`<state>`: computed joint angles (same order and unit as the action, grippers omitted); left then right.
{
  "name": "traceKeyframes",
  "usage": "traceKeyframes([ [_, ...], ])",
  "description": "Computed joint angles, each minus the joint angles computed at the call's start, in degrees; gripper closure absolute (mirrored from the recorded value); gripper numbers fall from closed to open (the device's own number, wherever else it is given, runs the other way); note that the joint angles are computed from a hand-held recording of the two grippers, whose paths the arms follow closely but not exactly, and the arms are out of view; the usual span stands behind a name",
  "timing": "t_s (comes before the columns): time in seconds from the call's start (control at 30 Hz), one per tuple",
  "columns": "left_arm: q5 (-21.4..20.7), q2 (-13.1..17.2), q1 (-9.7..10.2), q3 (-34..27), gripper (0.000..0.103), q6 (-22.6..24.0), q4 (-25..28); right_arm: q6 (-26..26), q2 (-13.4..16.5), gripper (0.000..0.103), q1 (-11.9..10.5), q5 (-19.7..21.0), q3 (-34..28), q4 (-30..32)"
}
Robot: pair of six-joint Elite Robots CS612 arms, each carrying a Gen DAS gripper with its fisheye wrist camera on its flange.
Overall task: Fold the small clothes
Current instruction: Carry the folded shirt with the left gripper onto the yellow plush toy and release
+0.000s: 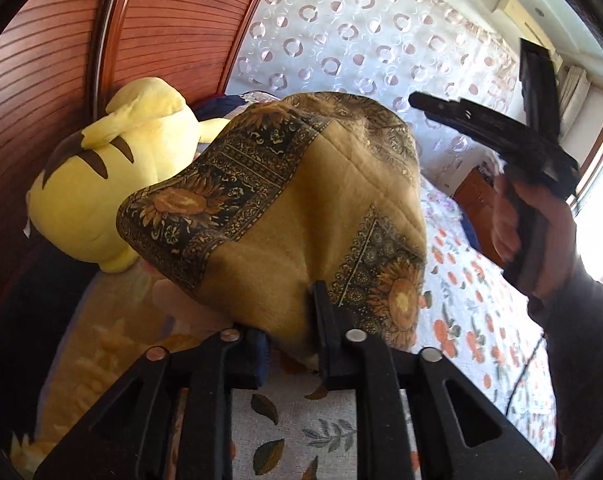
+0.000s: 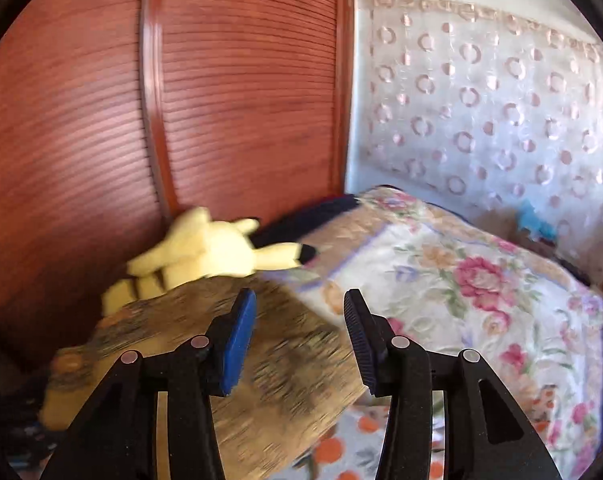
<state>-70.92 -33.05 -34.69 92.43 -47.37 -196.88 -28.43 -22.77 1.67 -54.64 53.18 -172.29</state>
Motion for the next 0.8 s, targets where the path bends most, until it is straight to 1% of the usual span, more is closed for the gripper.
traceKeyframes([
  [0.03, 0.3, 0.0, -0.01, -0.1, 0.078, 0.3, 0.7, -1.3, -0.2, 0.055, -0.2, 1.9, 0.7, 1.8],
  [0.07, 0.7, -0.2, -0.13, 0.0, 0.075, 0.8, 1.2, -2.7, -0.4, 0.055, -0.1, 2.0, 1.3, 3.9],
  [0.1, 1.0, -0.4, -0.23, 0.1, 0.073, 1.3, 1.6, -4.0, -0.2, 0.055, 0.2, 1.0, 1.3, 6.1],
  [0.17, 1.5, -0.7, -0.36, 0.5, 0.062, 2.0, 1.6, -5.8, 1.7, 0.055, 0.8, -1.9, -1.8, 11.0],
  [0.2, 1.9, -1.0, -0.51, 0.9, 0.059, 2.2, 1.6, -5.9, 2.5, 0.055, 1.1, -3.1, -2.8, 11.9],
  [0.23, 2.1, -1.3, -0.64, 1.3, 0.057, 2.5, 1.6, -5.1, 3.4, 0.055, 1.2, -3.4, -4.1, 12.9],
  [0.3, 1.9, -2.0, -0.81, 2.0, 0.047, 3.8, 1.4, -3.0, 4.0, 0.055, 0.9, -1.6, -4.5, 11.0],
  [0.37, 3.4, -2.6, -1.40, 2.7, 0.035, 5.8, 1.1, -3.0, 2.5, 0.055, 0.5, -1.5, -2.0, 9.4],
  [0.4, 4.4, -2.9, -1.73, 2.9, 0.031, 6.8, 1.0, -3.0, 1.7, 0.055, 0.3, -1.4, -0.8, 9.3],
  [0.43, 5.5, -3.0, -2.08, 3.2, 0.026, 7.7, 0.1, -3.0, 1.0, 0.055, 0.3, -1.3, 1.1, 7.8],
  [0.47, 6.8, -3.2, -2.55, 3.5, 0.024, 8.9, -0.7, -3.4, -0.3, 0.055, -0.1, -1.5, 3.7, 5.8],
  [0.53, 8.9, -3.5, -3.50, 3.8, 0.022, 11.6, -1.7, -2.4, -2.5, 0.055, -0.8, -2.3, 8.0, 2.0],
  [0.57, 9.6, -3.6, -3.91, 3.9, 0.021, 13.1, -2.1, -2.8, -4.9, 0.055, -1.4, -0.9, 12.6, 0.0],
  [0.63, 10.8, -3.9, -4.66, 3.9, 0.021, 15.2, -2.7, -1.8, -6.8, 0.055, -2.7, 0.2, 17.2, -3.6],
  [0.7, 11.1, -4.1, -5.29, 3.9, 0.021, 16.3, -3.4, -0.7, -8.8, 0.055, -3.9, 1.0, 21.5, -6.8],
  [0.73, 11.2, -4.1, -5.53, 3.9, 0.021, 16.7, -3.6, -0.5, -10.2, 0.055, -4.6, 1.5, 24.6, -8.8],
  [0.8, 12.5, -4.2, -6.43, 3.8, 0.021, 17.4, -3.7, 0.1, -12.0, 0.055, -5.7, 1.6, 28.8, -12.5],
])
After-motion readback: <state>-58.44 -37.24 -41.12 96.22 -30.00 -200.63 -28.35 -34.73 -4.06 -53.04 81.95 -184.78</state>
